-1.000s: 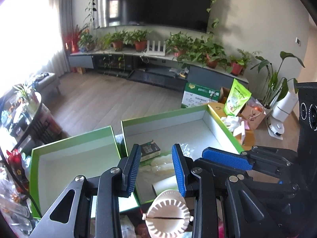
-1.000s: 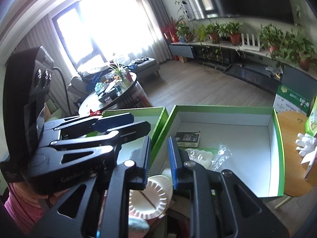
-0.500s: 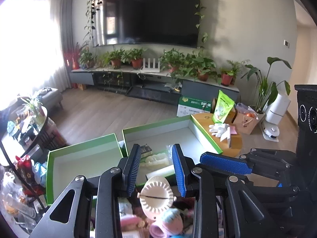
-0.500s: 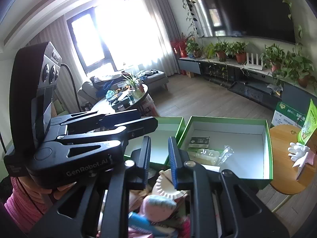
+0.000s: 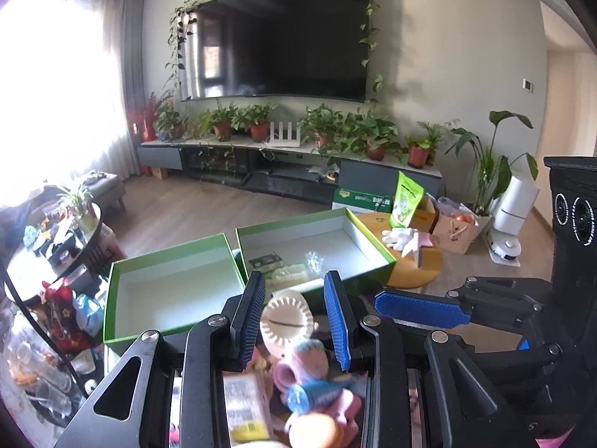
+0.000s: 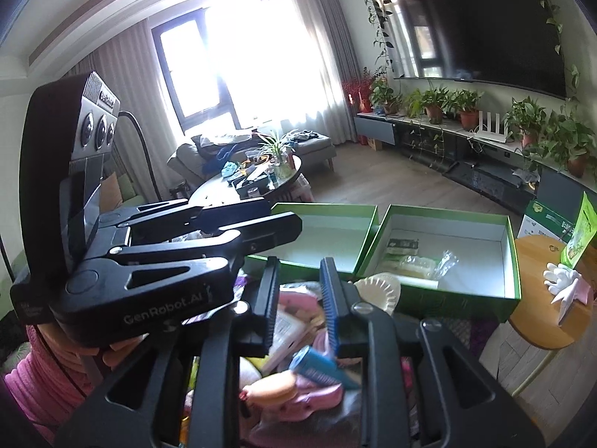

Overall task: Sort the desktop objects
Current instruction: 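Withdraw both tools from the green box toward the pile, then lower both open grippers into the pile toward the yellow snack bag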

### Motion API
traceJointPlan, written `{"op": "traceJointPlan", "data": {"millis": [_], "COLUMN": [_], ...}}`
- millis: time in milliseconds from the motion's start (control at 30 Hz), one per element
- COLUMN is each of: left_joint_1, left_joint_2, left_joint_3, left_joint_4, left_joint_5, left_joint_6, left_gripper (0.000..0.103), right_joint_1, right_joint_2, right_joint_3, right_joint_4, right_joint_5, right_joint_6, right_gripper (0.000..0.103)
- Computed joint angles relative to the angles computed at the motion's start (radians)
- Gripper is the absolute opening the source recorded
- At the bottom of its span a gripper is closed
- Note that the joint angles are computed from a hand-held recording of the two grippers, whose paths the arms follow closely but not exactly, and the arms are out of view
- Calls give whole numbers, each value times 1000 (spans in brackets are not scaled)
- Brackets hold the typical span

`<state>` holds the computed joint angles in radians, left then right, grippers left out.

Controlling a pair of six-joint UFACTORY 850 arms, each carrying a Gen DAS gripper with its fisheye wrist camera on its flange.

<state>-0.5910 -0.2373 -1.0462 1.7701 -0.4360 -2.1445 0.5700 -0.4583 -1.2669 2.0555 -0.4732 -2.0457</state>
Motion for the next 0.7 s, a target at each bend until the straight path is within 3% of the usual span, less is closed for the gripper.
{"op": "traceJointPlan", "data": {"millis": [467,700], "left_joint_1": [-87,-165], "left_joint_2": [92,131], "left_joint_3": [139,216], "left_joint_4": [75,100], "left_joint_5": [-64,-200], "left_joint_6": [-121,-180], "left_gripper": [32,32], "right_joint_1": [42,72], "right_joint_2": [127,177], "right_joint_3": [196,275], "right_joint_4": [153,224], "right_joint_5": [-18,-35], "right_joint_6": [-188,-264], "right_gripper": [27,27]}}
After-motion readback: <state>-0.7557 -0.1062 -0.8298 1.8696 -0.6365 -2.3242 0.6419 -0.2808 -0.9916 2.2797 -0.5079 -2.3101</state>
